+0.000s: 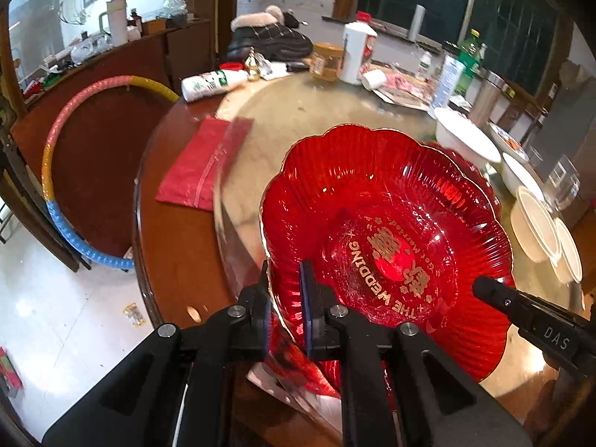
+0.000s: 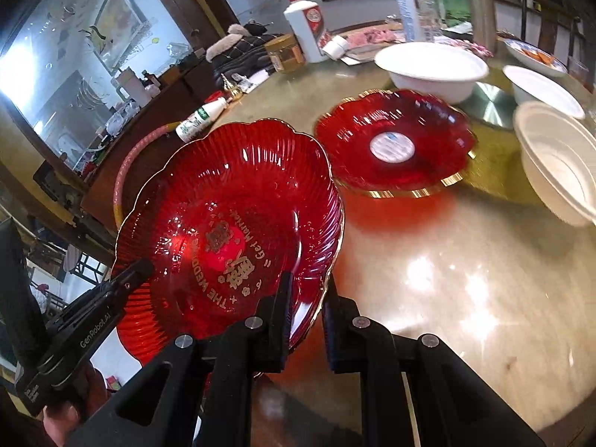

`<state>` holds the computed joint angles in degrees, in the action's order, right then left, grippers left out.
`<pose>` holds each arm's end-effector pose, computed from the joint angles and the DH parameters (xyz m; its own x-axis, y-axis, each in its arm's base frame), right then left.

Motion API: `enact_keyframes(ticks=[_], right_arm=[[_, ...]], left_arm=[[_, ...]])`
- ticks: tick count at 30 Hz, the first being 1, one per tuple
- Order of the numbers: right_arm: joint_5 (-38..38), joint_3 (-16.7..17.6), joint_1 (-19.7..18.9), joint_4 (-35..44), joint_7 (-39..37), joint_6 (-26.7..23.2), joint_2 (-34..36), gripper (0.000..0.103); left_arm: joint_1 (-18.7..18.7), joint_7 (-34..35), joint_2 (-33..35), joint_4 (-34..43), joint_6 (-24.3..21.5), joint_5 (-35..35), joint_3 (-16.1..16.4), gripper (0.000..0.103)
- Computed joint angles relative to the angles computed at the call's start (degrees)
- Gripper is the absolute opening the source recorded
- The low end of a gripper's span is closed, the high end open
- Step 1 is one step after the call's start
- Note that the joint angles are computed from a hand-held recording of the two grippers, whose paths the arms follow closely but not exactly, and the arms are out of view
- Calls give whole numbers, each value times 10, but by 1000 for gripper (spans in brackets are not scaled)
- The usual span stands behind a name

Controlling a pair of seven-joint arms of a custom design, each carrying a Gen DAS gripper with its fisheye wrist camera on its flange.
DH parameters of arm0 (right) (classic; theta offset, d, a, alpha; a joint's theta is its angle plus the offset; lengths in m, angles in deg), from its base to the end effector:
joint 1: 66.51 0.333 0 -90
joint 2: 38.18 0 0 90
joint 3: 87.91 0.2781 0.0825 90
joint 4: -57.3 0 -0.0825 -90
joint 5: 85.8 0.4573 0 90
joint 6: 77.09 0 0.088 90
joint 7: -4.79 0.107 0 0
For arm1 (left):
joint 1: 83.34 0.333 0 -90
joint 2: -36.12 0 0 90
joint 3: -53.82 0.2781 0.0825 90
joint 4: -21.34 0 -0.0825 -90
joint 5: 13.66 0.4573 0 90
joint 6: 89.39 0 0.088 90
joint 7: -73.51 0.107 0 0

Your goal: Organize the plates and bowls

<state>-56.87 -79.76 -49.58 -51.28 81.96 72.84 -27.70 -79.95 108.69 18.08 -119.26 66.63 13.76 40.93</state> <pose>0.6404 0.2841 0.3933 0.3506 -0.8712 -0.3437 -0.8546 -0.1474 -0.4980 0.5429 -0.1066 0.3967 0.3557 -0.9299 0.0932 -0.7161 -0.3353 -0.6122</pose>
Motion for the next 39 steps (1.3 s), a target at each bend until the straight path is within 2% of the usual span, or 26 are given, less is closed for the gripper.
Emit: enact_keyframes(ticks=[8, 11, 14, 16, 19, 20, 21, 22, 23, 24, 25, 26, 28, 30, 32, 33, 35, 36, 38, 39], right_arm=[[-7, -4, -1, -21, 9, -7, -10, 15], [1, -3, -3, -20, -1, -13, -10, 20], [34, 0, -10, -22, -26, -17, -13, 26], [65, 0, -15, -31, -49, -9, -23, 42], [122, -3, -25, -42, -86, -1, -36, 50], [152, -5, -30, -45, -103, -3, -40, 52], [194, -7, -37, -47, -126, -6, -45, 61], [227, -10, -41, -49, -140, -7, -48, 76], [254, -14, -43, -50, -147, -6, -51, 85], [287, -18, -48, -50, -150, -1, -51, 98], [301, -22, -49, -48, -145, 1, -50, 102], [311, -26, -51, -44, -130, 0, -47, 102], [321, -33, -60, -21, -94, -28, -30, 102], [338, -35, -74, 12, -76, -71, -4, 102], [298, -35, -74, 34, -40, -79, 13, 102], [286, -33, -77, 48, -37, -88, 23, 102], [278, -25, -83, 81, -34, -104, 49, 102], [268, -23, -84, 90, -24, -103, 57, 101], [238, -20, -84, 120, 0, -103, 83, 101], [221, -18, -84, 137, 12, -107, 97, 99]], left_arm=[[-20, 23, 17, -4, 1, -41, 11, 11], [-21, 24, 14, -12, 14, -48, 12, 11], [-32, 55, 9, -24, 34, -88, 28, 12], [-47, 97, 3, -29, 35, -137, 46, 18], [-33, 98, -27, -48, 38, -157, 42, 32], [-17, 79, -45, -57, 39, -151, 33, 45], [-1, 58, -58, -64, 41, -142, 24, 62], [18, 30, -75, -73, 47, -132, 13, 69], [35, 4, -89, -81, 54, -125, 4, 82], [58, -34, -105, -89, 67, -115, -8, 87], [73, -57, -111, -90, 71, -111, -15, 87], [85, -77, -112, -83, 64, -110, -19, 87], [87, -86, -94, -52, 32, -116, -7, 87], [54, -48, -66, -25, 50, -151, 33, 87], [11, 25, -21, 21, 60, -201, 72, 87], [1, 56, -3, 43, 54, -214, 79, 87], [-27, 144, 54, 110, 29, -249, 90, 87], [-55, 232, 90, 153, 12, -307, 106, 87], [-68, 343, 153, 233, -45, -386, 105, 87], [-66, 367, 190, 278, -75, -400, 96, 87]])
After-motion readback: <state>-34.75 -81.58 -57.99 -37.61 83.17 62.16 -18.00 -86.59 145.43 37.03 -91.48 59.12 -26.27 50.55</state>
